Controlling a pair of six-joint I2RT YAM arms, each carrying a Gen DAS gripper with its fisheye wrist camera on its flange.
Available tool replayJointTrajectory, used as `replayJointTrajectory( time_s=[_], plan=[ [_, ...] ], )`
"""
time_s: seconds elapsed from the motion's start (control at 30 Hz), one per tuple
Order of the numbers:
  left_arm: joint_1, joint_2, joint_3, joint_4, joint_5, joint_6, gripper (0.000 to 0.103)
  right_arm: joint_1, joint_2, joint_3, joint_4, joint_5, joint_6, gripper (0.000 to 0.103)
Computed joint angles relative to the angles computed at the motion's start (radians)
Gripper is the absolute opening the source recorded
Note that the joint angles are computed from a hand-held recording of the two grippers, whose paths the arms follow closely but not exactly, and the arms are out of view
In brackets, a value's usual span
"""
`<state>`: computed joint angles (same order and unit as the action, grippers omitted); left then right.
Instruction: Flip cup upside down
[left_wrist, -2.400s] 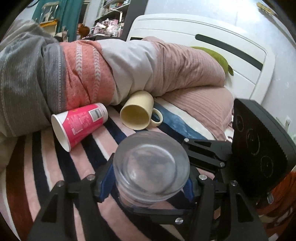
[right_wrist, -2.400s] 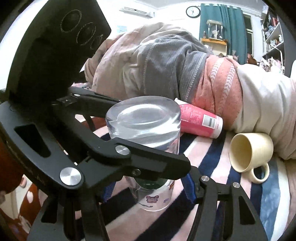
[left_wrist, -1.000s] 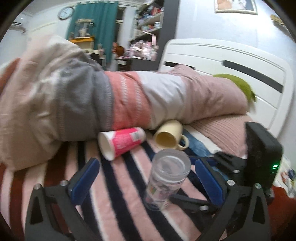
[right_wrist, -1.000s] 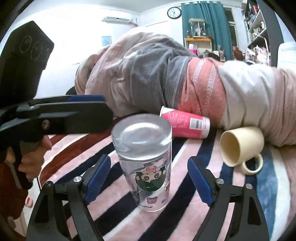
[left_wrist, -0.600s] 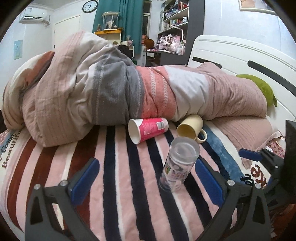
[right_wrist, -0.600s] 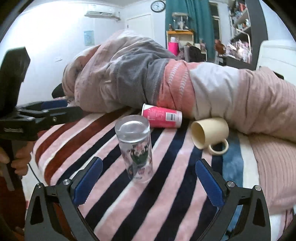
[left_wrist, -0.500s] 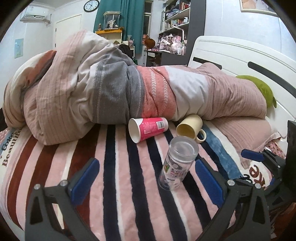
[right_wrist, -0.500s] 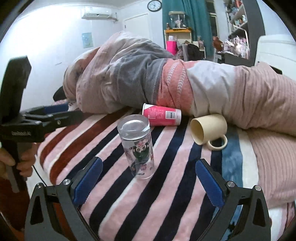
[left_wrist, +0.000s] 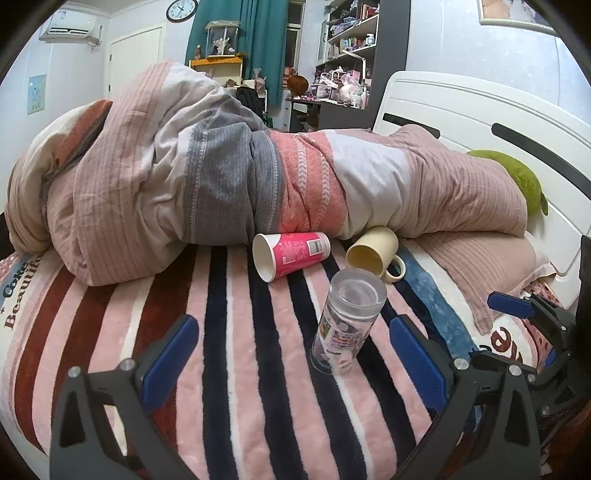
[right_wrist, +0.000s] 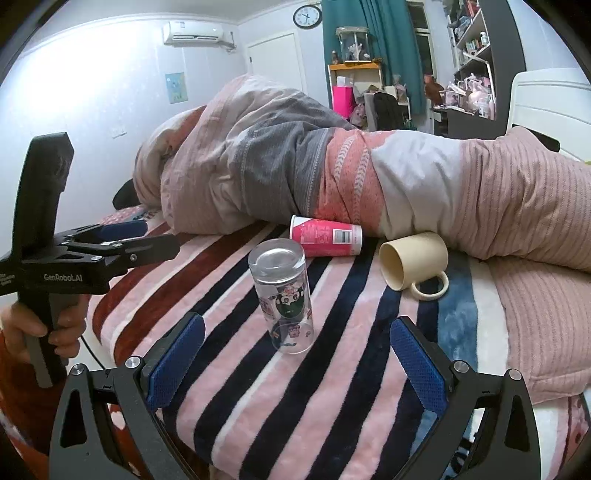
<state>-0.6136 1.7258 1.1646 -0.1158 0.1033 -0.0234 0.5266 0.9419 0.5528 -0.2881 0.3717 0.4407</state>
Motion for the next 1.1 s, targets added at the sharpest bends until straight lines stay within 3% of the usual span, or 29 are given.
replayJointTrajectory(
  time_s=[1.1],
  plan=[
    [0.005, 0.0, -0.003, -0.004, 0.024, -0.012, 0.103, 0.007, -0.012, -0.01, -0.001, -0.004, -0.002, 0.101]
  ],
)
